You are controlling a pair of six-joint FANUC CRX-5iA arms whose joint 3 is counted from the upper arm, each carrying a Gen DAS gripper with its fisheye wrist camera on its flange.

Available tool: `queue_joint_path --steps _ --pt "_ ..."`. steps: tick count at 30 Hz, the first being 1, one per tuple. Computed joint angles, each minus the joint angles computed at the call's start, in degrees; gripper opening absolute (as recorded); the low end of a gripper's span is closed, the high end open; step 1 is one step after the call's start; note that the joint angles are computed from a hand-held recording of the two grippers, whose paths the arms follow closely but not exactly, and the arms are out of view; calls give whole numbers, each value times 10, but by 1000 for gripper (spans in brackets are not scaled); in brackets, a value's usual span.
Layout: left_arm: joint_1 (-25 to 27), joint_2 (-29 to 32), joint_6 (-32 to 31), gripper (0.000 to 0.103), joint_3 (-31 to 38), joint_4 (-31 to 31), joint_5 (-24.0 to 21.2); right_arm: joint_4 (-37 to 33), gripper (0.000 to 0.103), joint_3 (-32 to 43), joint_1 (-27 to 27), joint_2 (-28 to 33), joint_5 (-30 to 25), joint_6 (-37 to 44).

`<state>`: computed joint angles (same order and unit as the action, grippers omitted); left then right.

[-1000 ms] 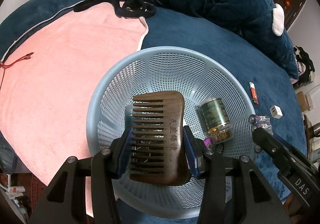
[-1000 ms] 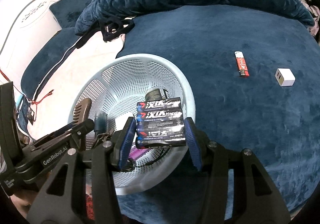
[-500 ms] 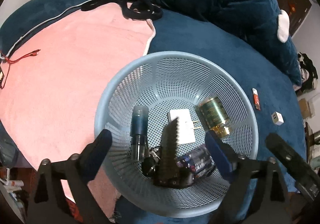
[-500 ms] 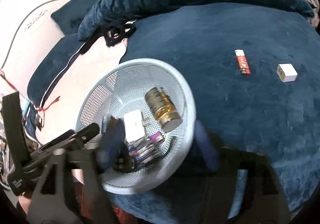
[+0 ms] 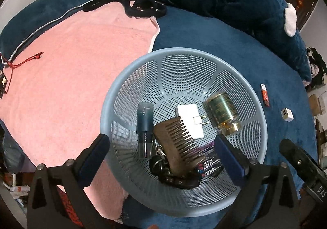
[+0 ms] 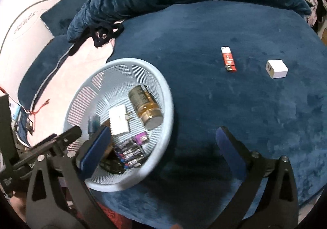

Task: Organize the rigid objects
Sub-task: 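Withdraw both tools from the basket toward the red lighter and charger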

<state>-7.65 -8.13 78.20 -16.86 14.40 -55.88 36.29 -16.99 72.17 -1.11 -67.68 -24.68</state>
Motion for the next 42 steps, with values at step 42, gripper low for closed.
queue_joint_path --steps 42 --pt "-69 -11 35 102 23 -51 -12 7 103 -59 45 -65 -43 -49"
